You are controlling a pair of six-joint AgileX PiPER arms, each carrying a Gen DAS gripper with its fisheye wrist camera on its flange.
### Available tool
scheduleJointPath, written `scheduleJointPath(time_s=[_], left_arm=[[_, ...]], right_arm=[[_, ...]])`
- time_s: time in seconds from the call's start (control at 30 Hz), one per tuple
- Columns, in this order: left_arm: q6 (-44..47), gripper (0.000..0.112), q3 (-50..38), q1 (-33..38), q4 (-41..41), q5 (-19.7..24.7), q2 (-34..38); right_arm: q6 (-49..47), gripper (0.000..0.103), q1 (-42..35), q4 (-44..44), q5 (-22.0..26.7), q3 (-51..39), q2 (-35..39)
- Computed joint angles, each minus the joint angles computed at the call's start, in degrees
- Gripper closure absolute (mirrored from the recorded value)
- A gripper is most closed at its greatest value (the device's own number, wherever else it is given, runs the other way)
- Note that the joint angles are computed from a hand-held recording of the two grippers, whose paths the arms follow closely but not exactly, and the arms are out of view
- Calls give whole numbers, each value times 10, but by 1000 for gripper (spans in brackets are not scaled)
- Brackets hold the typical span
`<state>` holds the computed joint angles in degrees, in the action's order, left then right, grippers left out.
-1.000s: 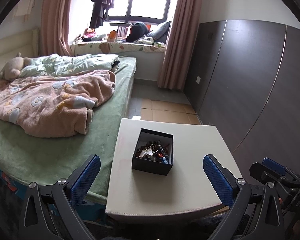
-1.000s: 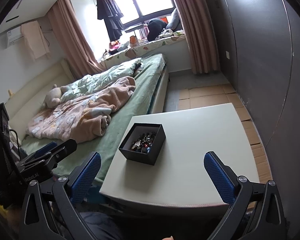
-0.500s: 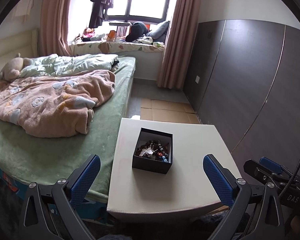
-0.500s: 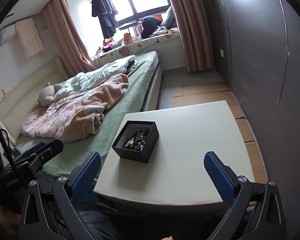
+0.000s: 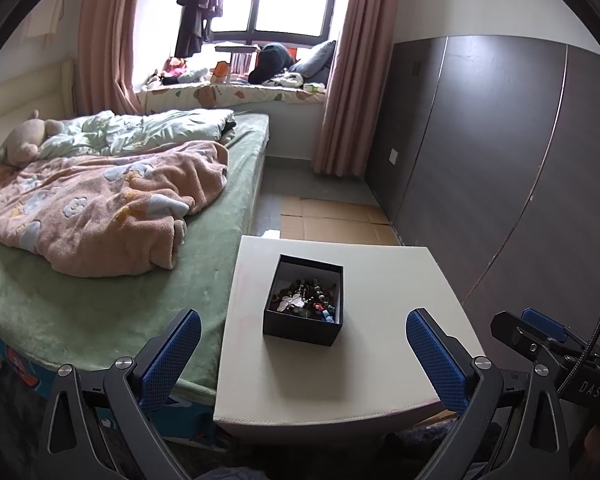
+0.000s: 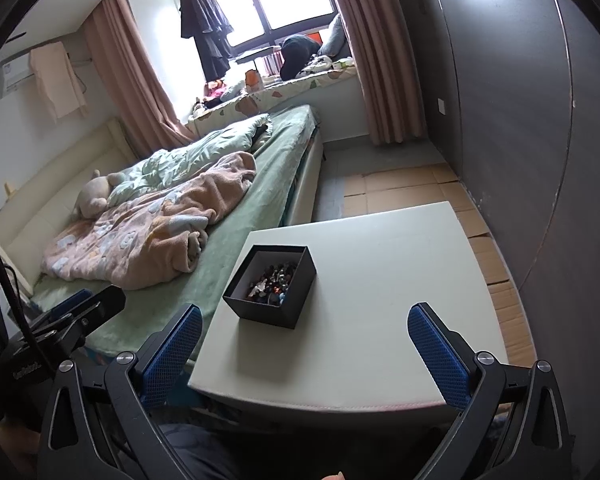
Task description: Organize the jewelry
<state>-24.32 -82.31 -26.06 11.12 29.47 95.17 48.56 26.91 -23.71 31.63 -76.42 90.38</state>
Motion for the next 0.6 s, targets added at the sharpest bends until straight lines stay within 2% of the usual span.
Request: scheduleJointPath(time_s=[0.6], left_arm=[[-12, 10, 11, -6, 32, 2, -14]], right_arm=[[9, 0, 4, -10, -2, 5, -6]])
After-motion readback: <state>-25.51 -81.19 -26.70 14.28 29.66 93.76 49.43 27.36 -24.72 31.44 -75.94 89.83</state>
